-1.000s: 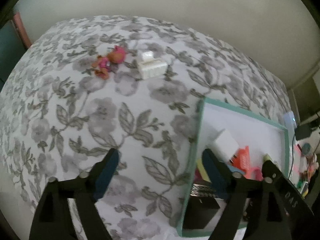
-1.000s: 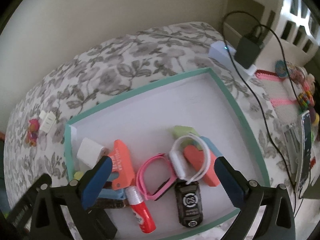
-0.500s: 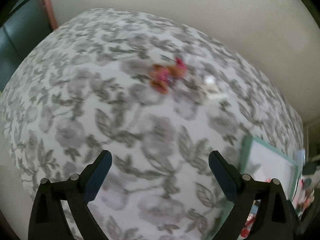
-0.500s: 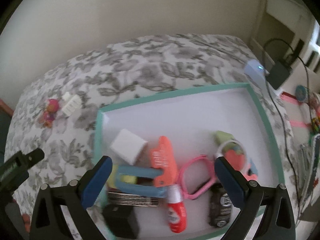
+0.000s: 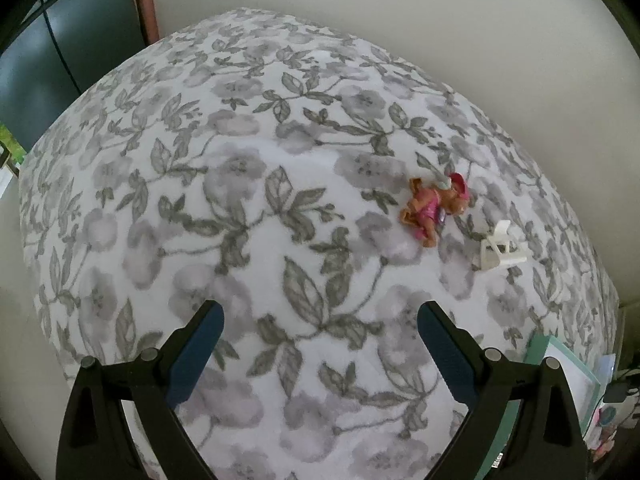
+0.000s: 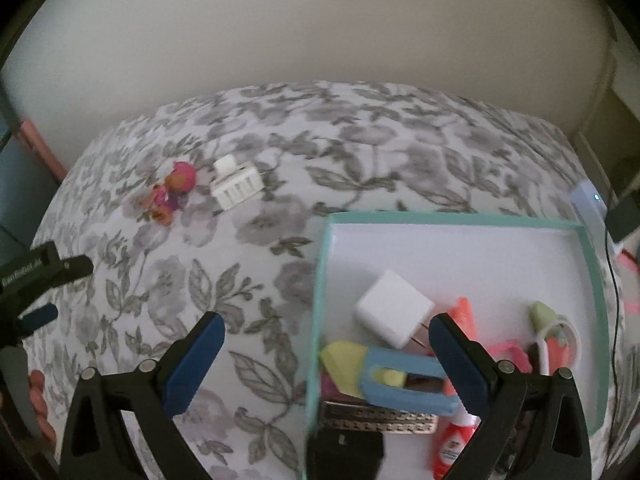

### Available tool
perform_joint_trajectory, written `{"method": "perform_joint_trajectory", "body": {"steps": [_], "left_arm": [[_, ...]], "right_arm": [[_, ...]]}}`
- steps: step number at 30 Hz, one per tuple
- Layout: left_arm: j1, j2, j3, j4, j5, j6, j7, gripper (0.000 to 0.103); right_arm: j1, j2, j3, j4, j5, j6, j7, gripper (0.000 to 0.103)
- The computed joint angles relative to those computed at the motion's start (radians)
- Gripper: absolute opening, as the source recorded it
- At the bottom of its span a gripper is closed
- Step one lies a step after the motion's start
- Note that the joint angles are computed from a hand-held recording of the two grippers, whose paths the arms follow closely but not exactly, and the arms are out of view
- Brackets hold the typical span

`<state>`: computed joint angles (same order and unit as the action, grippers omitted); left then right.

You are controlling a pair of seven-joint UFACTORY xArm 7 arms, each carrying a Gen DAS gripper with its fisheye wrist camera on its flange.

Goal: Organize rigid objects
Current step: 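Withdraw both open grippers toward the pink figure and white clip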

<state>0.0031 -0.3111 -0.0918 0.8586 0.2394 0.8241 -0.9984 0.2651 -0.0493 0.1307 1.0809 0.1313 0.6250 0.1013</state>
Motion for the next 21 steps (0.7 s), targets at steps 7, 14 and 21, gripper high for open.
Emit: {"method": "perform_joint_trajectory", "body": {"steps": [7,14,21], "left_arm": [[0.015,0.029,0.010,0.016,0.020,-0.073,0.011,0.101],[0.026,0.078,0.026,0.034,0.034,-0.140,0.025,0.103],[0.022,0.137,0.071,0.033,-0.042,-0.208,0.181,0.103]], "right_arm": [[0.022,0.049,0.016,0.043,-0.012,-0.029,-0.023,0.103],[0.035,0.129,0.022,0.114,-0.040,-0.044,-0.024,0.103],[0.047,0.194,0.028,0.175,-0.052,-0.054,-0.037,0.103]]}}
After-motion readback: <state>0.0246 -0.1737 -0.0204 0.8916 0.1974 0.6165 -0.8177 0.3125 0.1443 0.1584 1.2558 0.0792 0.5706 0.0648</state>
